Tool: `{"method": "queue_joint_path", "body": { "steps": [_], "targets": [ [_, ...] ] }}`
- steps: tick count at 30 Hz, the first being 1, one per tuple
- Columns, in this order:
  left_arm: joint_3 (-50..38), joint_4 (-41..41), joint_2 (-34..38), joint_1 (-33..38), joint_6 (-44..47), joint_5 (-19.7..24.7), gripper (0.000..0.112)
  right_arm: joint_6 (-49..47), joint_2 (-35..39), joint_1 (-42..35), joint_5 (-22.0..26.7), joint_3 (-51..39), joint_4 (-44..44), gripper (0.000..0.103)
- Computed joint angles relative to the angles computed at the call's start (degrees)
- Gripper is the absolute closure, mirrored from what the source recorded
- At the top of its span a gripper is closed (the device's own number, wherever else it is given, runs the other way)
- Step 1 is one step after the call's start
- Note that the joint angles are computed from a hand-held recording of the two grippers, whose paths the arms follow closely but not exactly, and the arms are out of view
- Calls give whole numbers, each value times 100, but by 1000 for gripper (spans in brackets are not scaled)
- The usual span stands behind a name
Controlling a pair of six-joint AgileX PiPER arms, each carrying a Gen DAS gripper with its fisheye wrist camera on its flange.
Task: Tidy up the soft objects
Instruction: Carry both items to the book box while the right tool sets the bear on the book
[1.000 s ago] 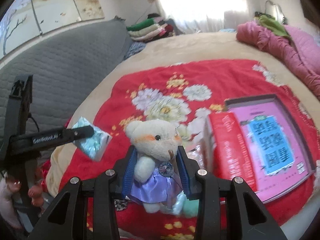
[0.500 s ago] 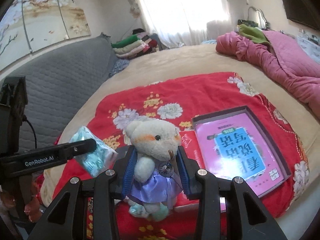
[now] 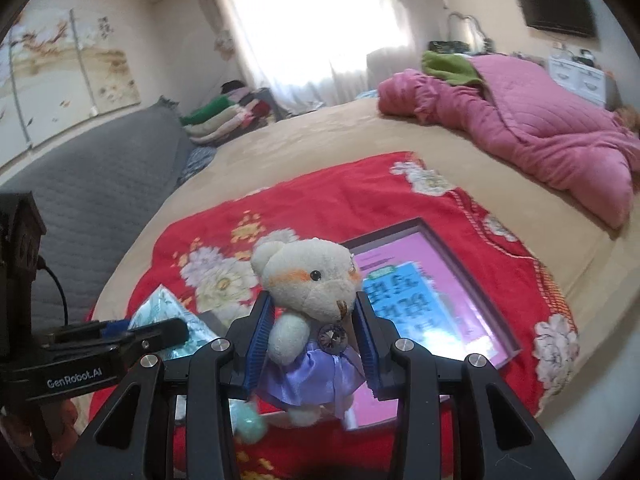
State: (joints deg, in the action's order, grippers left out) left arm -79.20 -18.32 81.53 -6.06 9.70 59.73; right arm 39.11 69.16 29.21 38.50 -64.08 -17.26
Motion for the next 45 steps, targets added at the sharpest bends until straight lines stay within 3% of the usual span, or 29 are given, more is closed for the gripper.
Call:
{"method": "queue_joint_path", "body": {
  "steps": [4,10,13,17,27,36,45],
  "targets": [
    [-303,173,353,-496,-282,-22,72,-846,2,-772,53,-25,601,62],
    [-765,320,1063,-1088,-542,-53,72,-3103,235,-2247,-73,77,2776,62],
    [-980,442,1412,-1341,-665,-42,72,-3105,449,-2361,-95,49,2659,62],
    [-1162,842,1852,-1706,-882,-74,72,-3591,750,-2704,-149,65,3148,62],
    [-1578,1417,2749,-2265,-1190,55,72,-3857,1579,-2938,-91,-150,2739,62],
    [-1712,1605,3121,-2458,-1219,192,71,-3081,2218,-2723,-69,-271,1547,61],
    [-1748,1709,3344,-2502,-1284,253,70,-3132,2288,-2897,-292,-28,1771,61]
  ]
}}
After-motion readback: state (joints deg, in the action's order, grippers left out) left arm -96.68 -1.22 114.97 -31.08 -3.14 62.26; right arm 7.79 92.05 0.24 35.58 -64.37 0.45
